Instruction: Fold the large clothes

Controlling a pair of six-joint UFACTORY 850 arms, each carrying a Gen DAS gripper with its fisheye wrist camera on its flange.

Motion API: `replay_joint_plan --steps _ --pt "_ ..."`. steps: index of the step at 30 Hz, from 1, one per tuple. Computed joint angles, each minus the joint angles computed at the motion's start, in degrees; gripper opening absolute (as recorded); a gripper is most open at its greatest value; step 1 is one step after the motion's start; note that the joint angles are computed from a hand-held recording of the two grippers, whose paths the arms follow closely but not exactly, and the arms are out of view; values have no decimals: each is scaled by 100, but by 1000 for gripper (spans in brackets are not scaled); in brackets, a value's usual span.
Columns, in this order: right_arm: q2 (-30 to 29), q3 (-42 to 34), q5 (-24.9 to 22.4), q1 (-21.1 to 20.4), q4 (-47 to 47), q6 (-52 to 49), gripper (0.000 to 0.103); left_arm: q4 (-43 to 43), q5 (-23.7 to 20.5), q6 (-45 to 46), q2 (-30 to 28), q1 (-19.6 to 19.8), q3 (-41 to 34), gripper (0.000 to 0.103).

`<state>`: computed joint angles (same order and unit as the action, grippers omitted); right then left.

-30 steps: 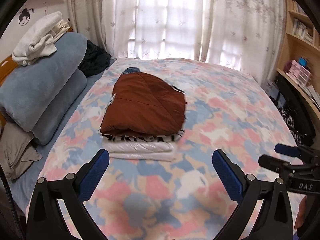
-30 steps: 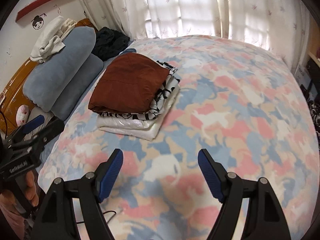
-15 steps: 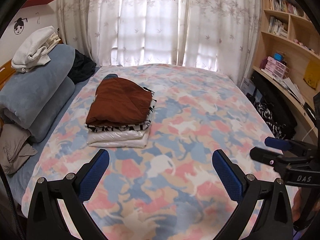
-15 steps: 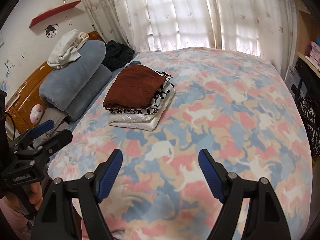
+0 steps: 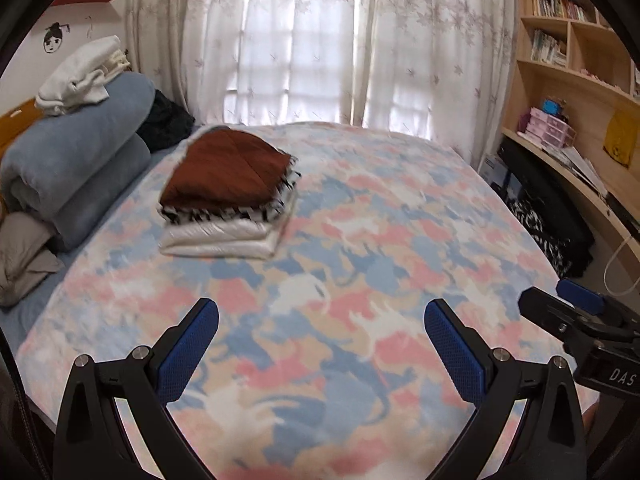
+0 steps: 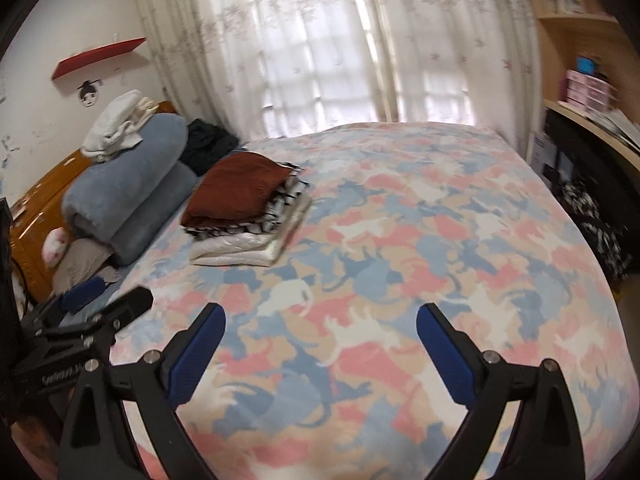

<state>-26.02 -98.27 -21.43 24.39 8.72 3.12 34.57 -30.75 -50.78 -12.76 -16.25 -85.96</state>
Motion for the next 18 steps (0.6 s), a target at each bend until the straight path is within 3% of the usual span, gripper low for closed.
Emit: replay_joint_plan --steps 4,7,13,18 --pt "150 556 221 3 -49 220 97 797 39 -845 80 -234 435 102" --pt "197 822 290 57 -708 867 97 1292 -82 -1372 60 -373 602 102" --pt "376 1303 542 72 -1413 1723 97 1422 -114 -1621 34 -471 749 102" --pt "415 1438 536 40 -1278 1633 97 1140 -56 -1459 0 -469 778 102"
